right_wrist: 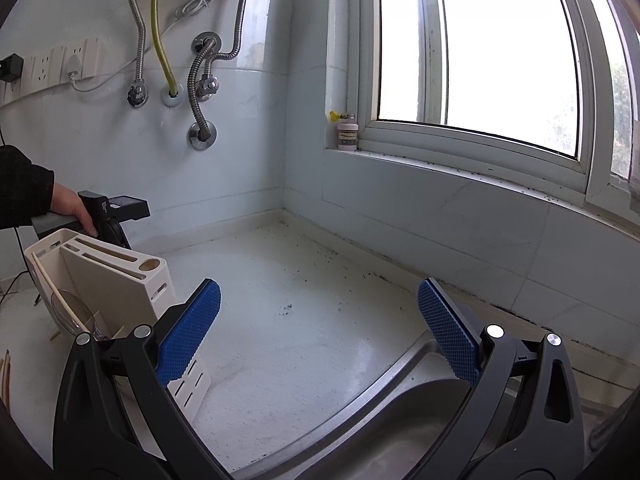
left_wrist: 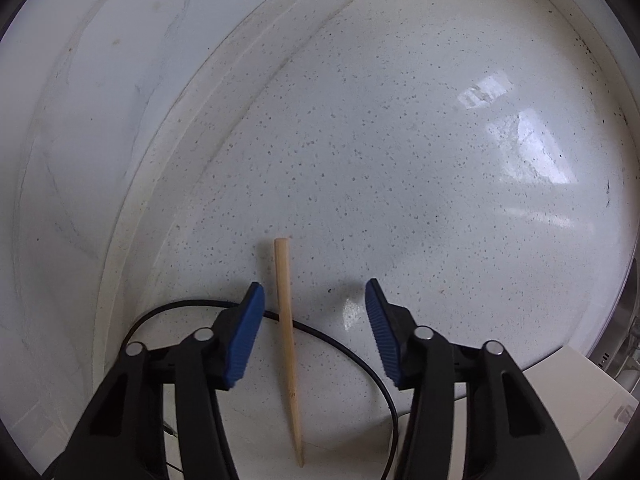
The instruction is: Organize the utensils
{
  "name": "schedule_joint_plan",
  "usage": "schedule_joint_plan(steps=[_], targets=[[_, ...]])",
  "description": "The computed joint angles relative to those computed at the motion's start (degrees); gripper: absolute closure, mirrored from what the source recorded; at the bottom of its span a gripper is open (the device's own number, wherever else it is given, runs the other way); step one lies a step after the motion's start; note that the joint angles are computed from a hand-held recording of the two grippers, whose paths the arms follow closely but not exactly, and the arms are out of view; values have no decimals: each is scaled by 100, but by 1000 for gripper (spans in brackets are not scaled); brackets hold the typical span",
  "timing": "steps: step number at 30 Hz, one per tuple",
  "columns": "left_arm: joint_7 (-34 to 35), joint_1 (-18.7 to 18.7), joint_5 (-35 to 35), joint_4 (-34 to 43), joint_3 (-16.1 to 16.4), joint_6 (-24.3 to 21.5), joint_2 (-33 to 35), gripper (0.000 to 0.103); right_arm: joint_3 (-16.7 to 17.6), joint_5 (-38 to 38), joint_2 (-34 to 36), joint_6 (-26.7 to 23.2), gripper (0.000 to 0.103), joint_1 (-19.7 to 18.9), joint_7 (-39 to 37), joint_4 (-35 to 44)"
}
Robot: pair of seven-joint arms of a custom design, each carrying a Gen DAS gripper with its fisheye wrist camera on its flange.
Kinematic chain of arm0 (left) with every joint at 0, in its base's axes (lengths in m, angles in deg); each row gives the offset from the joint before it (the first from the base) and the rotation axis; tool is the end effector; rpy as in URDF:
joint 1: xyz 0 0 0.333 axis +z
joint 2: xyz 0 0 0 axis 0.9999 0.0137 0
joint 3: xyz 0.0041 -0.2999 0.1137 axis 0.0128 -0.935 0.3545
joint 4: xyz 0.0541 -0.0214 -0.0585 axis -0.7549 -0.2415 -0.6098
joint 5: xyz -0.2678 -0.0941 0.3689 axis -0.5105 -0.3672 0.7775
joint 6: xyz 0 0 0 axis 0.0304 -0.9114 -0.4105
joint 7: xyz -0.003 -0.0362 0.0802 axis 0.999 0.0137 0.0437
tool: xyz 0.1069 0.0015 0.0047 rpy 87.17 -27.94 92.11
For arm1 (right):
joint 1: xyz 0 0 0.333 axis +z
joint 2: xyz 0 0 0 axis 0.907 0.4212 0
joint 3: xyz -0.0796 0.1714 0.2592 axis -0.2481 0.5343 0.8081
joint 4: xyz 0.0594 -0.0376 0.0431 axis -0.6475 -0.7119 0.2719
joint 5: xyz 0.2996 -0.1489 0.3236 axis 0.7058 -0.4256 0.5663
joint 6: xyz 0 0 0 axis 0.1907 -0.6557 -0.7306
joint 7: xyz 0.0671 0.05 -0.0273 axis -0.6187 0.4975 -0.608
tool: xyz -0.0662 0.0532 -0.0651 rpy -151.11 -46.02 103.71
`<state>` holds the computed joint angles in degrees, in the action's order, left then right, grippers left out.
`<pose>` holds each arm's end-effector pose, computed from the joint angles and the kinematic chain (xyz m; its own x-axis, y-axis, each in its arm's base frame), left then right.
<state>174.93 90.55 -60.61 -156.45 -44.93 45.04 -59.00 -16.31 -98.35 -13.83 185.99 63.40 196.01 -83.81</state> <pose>0.6607 -0.0278 0.4013 -0.0460 -0.9983 -0.0351 -0.9892 0.0407 0.1408 0.3645 0.0891 0.4767 0.1469 -0.9841 0.0999 -0.3133 -0.1421 -0.9390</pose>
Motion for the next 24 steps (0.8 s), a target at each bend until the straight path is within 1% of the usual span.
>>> schedule_joint_plan(steps=[1,5,6,7,8,9,13,17,19,24], targets=[[-20,2,37,20,12,10,27,63,-1,0,6,2,9,2,-3,2],[37,35,-5,-11,28,69,53,64,-5,2,11,-8,9,10,-11,3],[61,50,-46,-19,31,71,47,67,-13,1,16,-12,9,15,-13,6],[79,60,-66,-30,35,93,41,84,-11,2,29,-11,9,13,-13,12],[34,48,25,-37,44,105,34,95,-11,1,41,-6,9,13,-17,19],[-13,32,166,-52,58,100,27,96,-5,4,37,-6,9,9,-16,17],[102,64,226,-59,66,14,1,97,6,15,51,20,9,-2,-16,21],[163,117,110,-201,67,141,-165,97,-41,0,26,-14,9,47,-37,6],[190,113,163,-285,55,208,-288,97,-54,-11,0,-29,9,80,-42,-6],[264,114,153,-618,6,710,-758,97,-60,-20,-52,21,9,165,-32,-21]])
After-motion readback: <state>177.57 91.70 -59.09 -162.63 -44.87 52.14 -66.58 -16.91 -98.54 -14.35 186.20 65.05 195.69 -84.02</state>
